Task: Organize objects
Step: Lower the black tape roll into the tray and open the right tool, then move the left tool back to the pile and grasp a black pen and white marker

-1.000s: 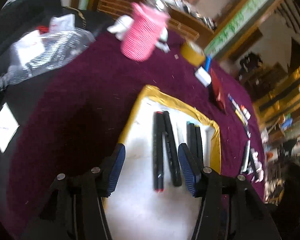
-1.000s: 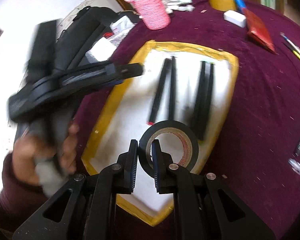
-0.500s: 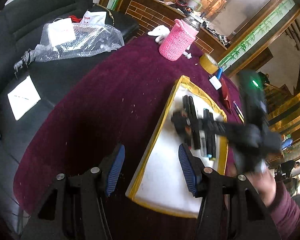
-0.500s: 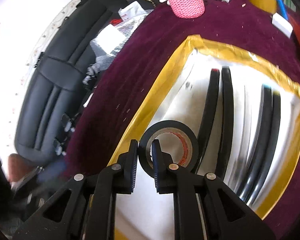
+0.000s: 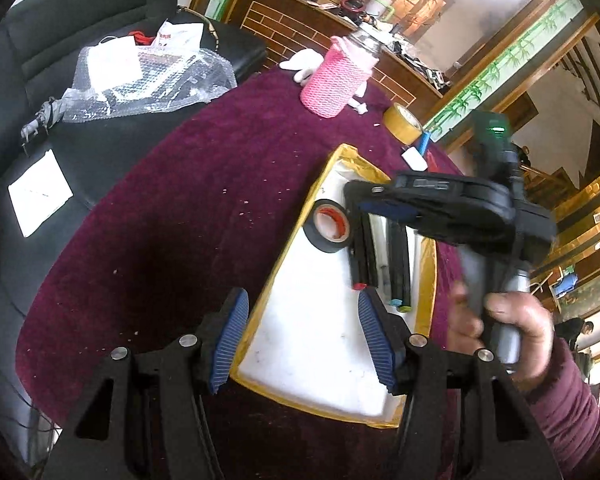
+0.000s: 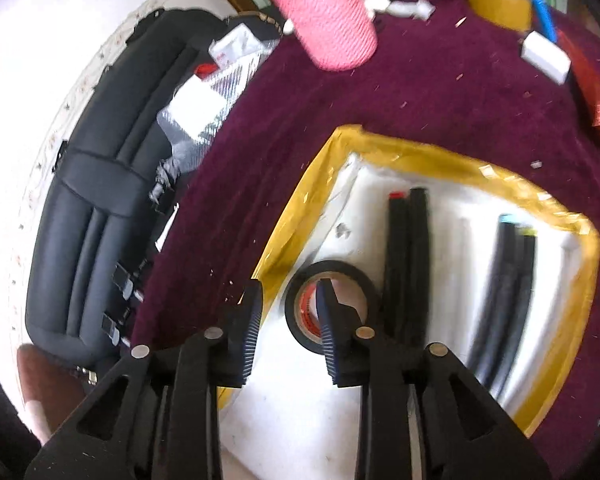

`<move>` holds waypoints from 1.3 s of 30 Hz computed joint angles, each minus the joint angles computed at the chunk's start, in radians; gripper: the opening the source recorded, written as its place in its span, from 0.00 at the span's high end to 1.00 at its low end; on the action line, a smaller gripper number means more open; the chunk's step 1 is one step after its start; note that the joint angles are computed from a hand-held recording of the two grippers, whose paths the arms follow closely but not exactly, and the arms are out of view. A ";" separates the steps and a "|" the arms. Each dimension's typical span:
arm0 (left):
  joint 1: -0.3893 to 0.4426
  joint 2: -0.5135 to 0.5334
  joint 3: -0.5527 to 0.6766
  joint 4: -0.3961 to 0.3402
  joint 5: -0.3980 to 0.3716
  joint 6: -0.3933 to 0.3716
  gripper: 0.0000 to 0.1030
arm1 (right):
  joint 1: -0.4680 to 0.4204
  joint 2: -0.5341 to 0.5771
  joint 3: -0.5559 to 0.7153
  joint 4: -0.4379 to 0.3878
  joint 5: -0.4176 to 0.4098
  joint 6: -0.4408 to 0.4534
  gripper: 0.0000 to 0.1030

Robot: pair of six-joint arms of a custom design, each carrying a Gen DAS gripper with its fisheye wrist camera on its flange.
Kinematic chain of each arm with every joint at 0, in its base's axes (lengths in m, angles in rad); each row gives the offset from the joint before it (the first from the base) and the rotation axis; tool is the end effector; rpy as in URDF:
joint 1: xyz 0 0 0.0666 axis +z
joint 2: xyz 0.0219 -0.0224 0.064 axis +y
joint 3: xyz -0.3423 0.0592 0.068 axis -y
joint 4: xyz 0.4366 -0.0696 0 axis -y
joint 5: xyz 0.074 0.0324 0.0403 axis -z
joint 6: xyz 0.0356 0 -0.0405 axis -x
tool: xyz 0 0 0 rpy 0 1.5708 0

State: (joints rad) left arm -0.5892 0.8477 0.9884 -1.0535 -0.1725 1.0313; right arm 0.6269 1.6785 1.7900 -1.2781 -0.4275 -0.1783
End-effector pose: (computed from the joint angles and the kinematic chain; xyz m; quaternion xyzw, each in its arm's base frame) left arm 0.2902 -0.1871 0.4070 -0.2339 0.9138 -0.1770 0.2809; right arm 0.4790 0.3647 0.4143 -0.2545 0.9239 0.2680 0.0990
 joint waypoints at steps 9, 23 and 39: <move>-0.049 0.128 0.093 0.036 0.025 -0.030 0.50 | -0.226 -0.267 -0.205 0.002 0.096 0.063 0.65; -0.252 0.610 0.504 0.055 0.144 -0.110 0.50 | -0.841 -0.449 -0.417 -0.062 0.025 0.161 0.65; -0.266 1.158 1.171 -0.121 0.054 -0.267 0.51 | -1.063 -0.379 -0.412 -0.141 -0.073 0.390 0.65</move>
